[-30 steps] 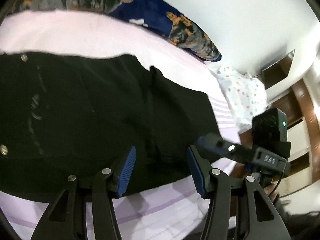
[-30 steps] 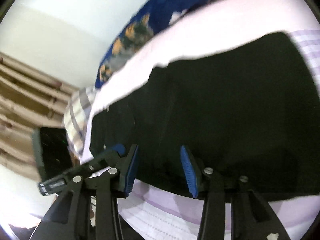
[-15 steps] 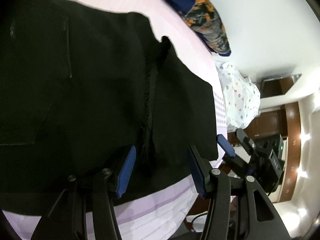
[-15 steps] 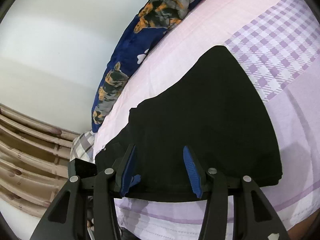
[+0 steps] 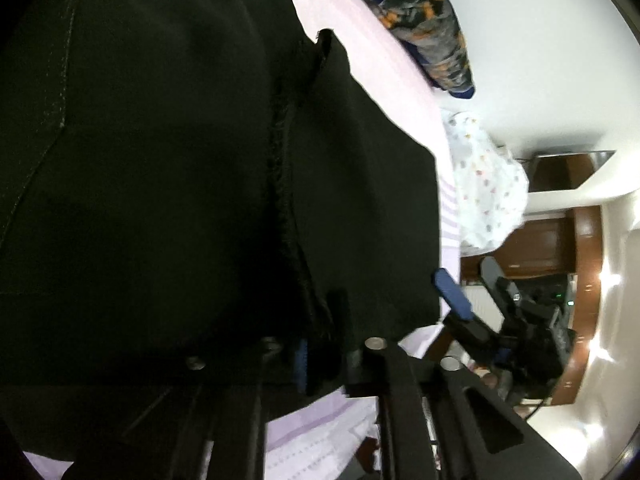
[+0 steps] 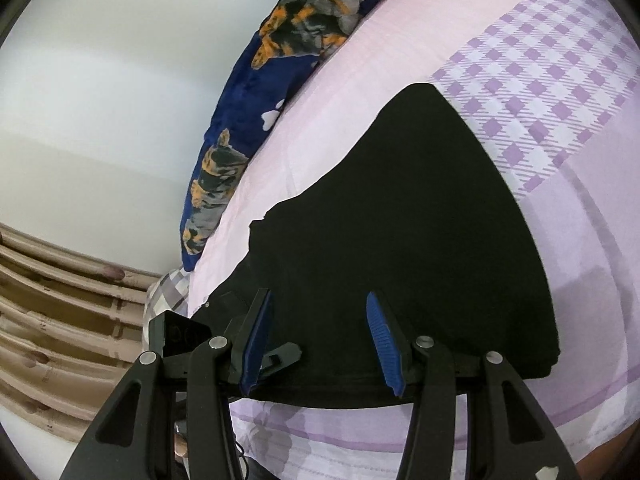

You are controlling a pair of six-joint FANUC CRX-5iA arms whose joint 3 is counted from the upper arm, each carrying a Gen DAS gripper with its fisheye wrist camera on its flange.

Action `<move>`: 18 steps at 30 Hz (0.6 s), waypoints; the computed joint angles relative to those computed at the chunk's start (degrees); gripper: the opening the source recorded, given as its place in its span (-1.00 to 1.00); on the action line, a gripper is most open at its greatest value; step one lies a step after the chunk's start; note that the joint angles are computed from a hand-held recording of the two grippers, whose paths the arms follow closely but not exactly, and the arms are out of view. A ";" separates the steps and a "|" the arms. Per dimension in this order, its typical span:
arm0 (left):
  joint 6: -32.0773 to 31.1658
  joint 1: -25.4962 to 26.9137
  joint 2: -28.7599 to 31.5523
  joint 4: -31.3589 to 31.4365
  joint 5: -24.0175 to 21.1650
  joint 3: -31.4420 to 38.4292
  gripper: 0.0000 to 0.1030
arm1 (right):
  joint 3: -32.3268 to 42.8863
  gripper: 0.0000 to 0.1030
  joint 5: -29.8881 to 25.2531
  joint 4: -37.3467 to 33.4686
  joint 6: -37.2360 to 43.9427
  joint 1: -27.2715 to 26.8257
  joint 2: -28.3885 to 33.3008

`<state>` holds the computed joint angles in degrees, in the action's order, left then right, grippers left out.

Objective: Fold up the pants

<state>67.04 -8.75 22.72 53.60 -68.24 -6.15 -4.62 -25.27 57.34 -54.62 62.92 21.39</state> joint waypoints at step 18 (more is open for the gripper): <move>0.23 0.69 -4.57 -7.40 4.50 -1.55 -0.82 | 8.64 -0.13 -6.20 -20.55 19.26 1.74 3.64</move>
